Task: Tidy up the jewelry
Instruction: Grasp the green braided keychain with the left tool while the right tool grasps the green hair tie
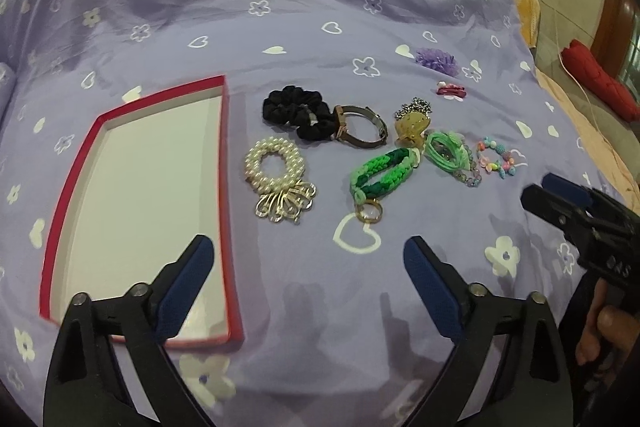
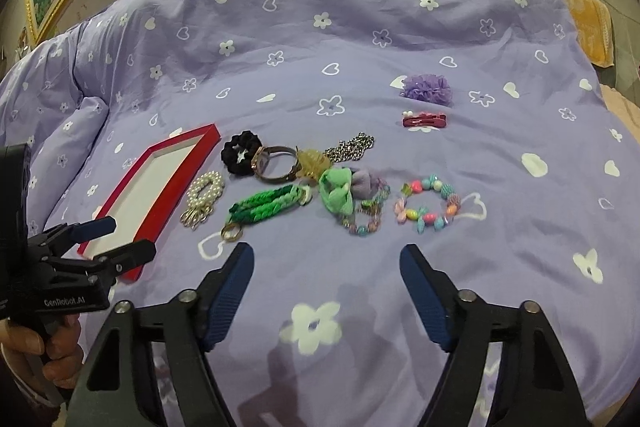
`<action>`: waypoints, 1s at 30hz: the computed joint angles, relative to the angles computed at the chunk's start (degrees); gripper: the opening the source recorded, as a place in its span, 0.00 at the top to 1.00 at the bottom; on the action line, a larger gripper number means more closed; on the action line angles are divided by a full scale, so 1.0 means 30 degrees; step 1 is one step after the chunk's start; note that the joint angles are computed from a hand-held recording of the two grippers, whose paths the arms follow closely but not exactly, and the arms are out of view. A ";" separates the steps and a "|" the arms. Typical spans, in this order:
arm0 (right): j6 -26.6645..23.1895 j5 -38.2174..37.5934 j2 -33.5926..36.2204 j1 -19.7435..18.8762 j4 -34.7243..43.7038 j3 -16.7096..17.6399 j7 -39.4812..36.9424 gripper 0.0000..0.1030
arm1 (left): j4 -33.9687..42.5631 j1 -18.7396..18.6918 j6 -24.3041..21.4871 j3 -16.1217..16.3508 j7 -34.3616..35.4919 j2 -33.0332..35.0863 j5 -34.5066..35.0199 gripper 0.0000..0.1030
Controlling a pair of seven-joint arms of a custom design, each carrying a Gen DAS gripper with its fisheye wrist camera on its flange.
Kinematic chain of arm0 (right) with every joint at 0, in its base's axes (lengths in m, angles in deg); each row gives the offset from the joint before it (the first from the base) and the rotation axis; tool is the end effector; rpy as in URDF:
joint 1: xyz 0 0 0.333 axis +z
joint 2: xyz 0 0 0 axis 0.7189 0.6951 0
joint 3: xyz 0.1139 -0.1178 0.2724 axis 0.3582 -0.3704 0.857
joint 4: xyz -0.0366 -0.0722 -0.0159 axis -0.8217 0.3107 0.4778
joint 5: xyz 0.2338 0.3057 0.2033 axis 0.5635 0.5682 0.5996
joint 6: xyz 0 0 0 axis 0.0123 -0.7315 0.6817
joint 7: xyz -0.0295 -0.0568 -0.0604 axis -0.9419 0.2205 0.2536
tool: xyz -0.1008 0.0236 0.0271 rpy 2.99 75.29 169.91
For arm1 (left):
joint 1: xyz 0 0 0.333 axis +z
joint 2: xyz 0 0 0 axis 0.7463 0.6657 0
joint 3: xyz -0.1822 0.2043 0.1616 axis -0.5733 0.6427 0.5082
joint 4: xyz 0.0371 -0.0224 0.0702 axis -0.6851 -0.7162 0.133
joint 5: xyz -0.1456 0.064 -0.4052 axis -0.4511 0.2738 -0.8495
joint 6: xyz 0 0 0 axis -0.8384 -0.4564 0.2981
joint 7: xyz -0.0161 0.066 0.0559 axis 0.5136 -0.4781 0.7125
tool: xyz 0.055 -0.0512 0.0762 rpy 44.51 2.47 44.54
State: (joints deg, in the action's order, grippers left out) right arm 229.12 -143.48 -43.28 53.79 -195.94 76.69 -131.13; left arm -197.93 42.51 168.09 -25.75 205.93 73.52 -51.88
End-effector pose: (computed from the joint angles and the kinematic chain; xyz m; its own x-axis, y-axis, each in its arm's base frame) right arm 0.5047 0.1791 0.4265 -0.4358 -0.8828 -0.1753 -0.5651 0.4200 -0.7101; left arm 0.6482 -0.2394 0.4198 -0.7041 -0.7070 0.0661 -0.5777 0.5162 -0.6322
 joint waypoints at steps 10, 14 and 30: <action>0.2648 0.3574 0.1978 -0.0326 0.1177 -0.1530 -0.4060 0.54 | 0.3922 -0.0837 -0.2485 0.0056 -0.1543 0.2810 0.3327 0.17; 0.2704 0.5155 0.2732 -0.0329 0.1754 -0.1854 -0.5860 0.54 | 0.5451 -0.1034 -0.3691 -0.0022 -0.2177 0.3953 0.4141 0.18; 0.2755 0.9740 0.4759 0.0326 0.2962 -0.2965 -1.0274 0.84 | 1.0096 -0.1672 -0.7763 -0.0302 -0.3349 0.7345 0.5674 0.45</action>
